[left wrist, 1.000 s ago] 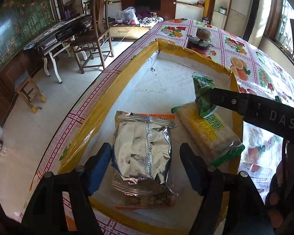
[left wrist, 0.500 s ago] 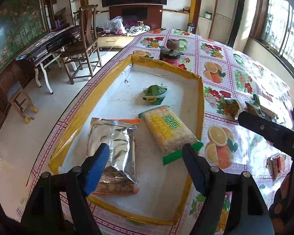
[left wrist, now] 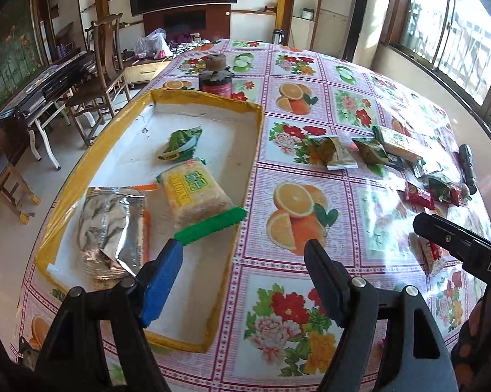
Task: Organize snacks
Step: 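Withdraw both open tools from the tray back toward the snacks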
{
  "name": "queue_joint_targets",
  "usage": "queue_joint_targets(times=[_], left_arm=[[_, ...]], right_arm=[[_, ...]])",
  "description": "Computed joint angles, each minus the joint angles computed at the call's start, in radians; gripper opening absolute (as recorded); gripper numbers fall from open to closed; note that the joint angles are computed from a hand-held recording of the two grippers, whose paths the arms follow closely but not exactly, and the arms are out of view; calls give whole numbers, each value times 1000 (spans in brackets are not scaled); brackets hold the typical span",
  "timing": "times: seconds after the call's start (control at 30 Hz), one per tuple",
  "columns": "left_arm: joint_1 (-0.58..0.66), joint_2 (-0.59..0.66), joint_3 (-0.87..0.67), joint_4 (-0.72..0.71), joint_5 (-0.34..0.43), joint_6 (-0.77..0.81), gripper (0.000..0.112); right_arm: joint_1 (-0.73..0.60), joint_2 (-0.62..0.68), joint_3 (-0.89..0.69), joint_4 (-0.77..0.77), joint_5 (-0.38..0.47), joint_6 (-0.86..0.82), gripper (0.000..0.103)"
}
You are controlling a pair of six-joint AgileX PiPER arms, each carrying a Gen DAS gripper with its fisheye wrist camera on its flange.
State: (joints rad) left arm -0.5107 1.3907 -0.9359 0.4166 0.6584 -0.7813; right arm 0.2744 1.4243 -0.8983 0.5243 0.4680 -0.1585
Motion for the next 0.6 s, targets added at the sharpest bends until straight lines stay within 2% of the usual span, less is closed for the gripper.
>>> queue_joint_targets(times=[0.27,0.6], left_arm=[[-135,33,-13,-40,-18,48,77],[-289,75,-59,-36,2,124,77]], right_arm=[[-180,-147,153,19,42,-88,60],[-306,-196,246,88,57,-221,60]])
